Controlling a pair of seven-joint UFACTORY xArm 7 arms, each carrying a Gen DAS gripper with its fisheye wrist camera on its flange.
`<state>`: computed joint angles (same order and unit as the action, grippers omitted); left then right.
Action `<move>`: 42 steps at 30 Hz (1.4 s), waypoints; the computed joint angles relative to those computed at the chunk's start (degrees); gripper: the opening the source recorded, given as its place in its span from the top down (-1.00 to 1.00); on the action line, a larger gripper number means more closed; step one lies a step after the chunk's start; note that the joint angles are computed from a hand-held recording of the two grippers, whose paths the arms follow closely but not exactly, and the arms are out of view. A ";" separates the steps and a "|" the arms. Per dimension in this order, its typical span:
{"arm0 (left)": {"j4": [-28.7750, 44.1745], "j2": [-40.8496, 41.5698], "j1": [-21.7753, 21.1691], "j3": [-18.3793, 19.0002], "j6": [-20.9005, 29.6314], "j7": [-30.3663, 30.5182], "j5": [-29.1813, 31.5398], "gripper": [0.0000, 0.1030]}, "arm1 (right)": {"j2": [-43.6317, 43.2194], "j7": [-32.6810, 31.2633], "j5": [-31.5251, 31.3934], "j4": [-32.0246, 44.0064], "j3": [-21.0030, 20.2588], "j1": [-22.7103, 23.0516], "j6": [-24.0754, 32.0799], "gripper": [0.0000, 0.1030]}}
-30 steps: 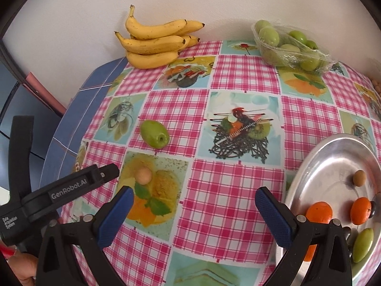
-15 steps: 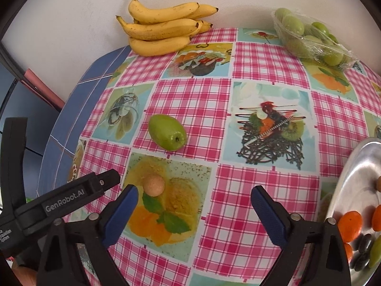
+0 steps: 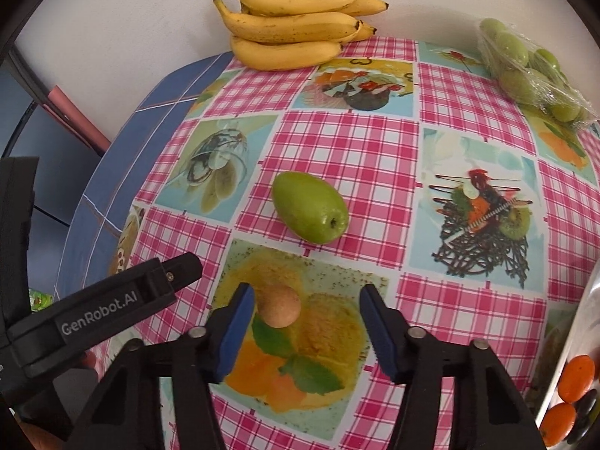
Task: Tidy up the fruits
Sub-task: 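Grasp the second brown kiwi with the right tool while the left tool grasps the green pear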
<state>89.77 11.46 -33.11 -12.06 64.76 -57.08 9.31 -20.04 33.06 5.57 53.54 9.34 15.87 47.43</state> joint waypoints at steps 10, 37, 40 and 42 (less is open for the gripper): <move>-1.60 -0.89 0.30 0.08 -1.38 -1.54 -0.28 -0.86 | 0.98 -1.79 3.61 -0.52 -0.68 1.20 -2.85 0.34; 13.20 8.46 -4.27 0.68 0.36 2.08 1.88 -0.85 | -6.22 2.64 -0.59 -3.72 -3.01 -5.03 1.96 0.47; 15.69 10.43 -5.04 0.94 -0.67 2.93 0.77 -0.84 | -7.88 2.80 -0.33 -4.59 -4.10 -6.42 2.20 0.47; 19.70 13.08 -6.64 1.52 0.85 3.81 2.30 -0.83 | -8.72 2.70 0.18 -5.15 -4.69 -7.08 2.02 0.47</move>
